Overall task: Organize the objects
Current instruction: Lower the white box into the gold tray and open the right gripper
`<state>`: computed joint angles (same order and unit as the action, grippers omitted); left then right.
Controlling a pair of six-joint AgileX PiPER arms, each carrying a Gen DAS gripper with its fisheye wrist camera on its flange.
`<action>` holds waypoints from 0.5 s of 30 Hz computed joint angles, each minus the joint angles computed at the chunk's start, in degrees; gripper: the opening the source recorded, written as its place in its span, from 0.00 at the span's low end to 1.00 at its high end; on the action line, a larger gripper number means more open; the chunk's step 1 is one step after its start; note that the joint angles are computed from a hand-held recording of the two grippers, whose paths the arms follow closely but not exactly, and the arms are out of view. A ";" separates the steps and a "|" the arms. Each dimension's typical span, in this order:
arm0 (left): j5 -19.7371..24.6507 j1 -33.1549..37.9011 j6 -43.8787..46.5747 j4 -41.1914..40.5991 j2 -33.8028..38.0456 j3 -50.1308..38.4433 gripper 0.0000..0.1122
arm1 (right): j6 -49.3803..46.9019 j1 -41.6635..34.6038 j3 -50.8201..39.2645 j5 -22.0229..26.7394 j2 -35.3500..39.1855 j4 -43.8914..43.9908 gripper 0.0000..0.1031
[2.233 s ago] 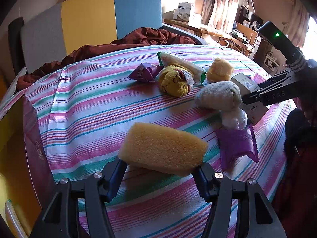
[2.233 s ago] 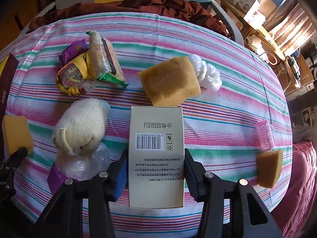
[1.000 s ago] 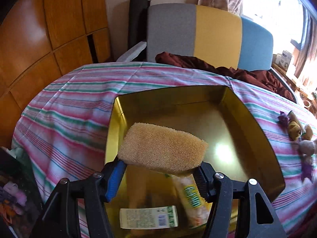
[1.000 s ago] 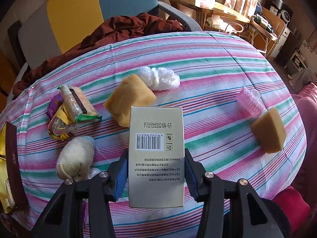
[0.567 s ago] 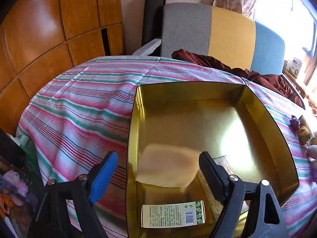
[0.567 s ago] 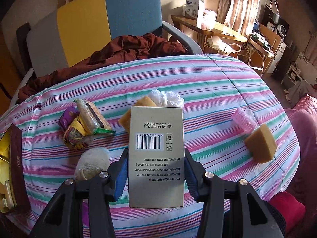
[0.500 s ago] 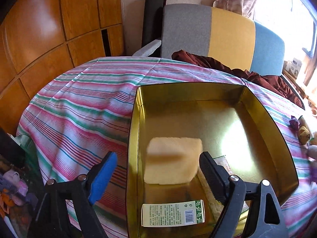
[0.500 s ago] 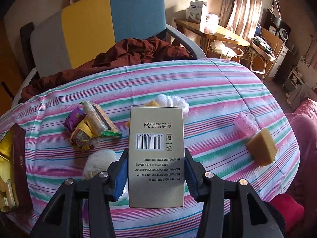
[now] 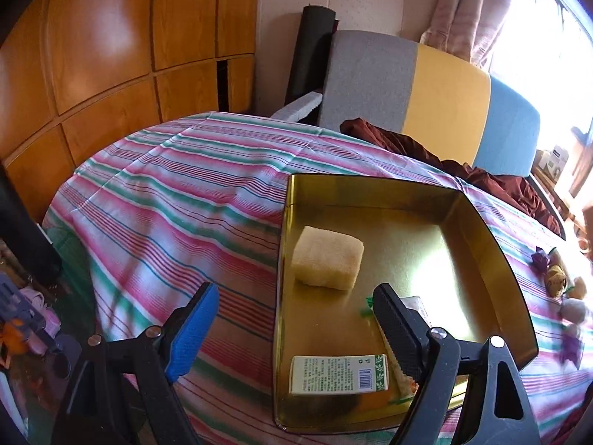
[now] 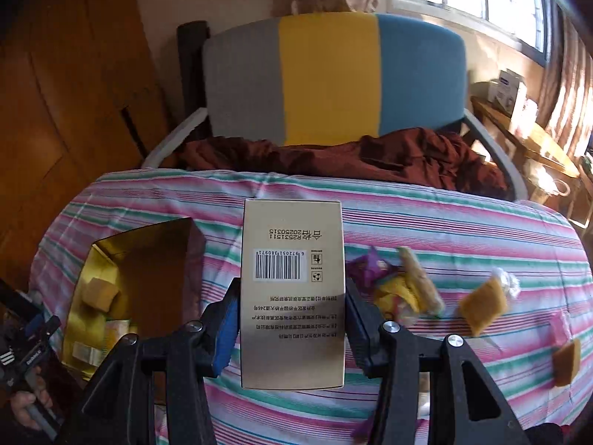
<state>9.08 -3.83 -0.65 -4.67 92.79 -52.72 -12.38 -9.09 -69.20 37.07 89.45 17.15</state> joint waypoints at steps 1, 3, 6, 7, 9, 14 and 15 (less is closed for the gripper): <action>0.02 0.36 1.28 -1.37 -0.42 0.43 0.78 | 1.36 2.77 -1.55 0.22 1.79 -0.26 0.49; -0.10 1.18 4.11 -4.59 -1.05 1.27 0.79 | 5.10 8.43 -4.69 0.03 5.68 -2.08 0.49; -0.24 2.44 10.05 -10.92 -1.61 2.42 0.79 | 7.89 14.73 -10.18 0.26 12.29 -2.26 0.49; -0.15 2.89 12.45 -13.39 -1.70 2.69 0.79 | 9.25 16.74 -12.59 0.53 14.82 -2.98 0.49; -0.19 3.81 18.10 -19.11 -1.99 3.34 0.79 | 12.51 19.91 -17.12 1.55 19.50 -4.59 0.49; -0.04 6.05 29.96 -30.44 -2.71 4.67 0.80 | 22.66 25.37 -30.86 6.92 32.26 -12.06 0.49; 0.00 6.54 31.87 -32.16 -2.72 4.84 0.80 | 23.41 25.89 -32.74 7.68 33.96 -12.39 0.49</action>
<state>9.08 2.71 31.22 -36.82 90.07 -47.88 11.03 16.80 -101.94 44.75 123.41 4.76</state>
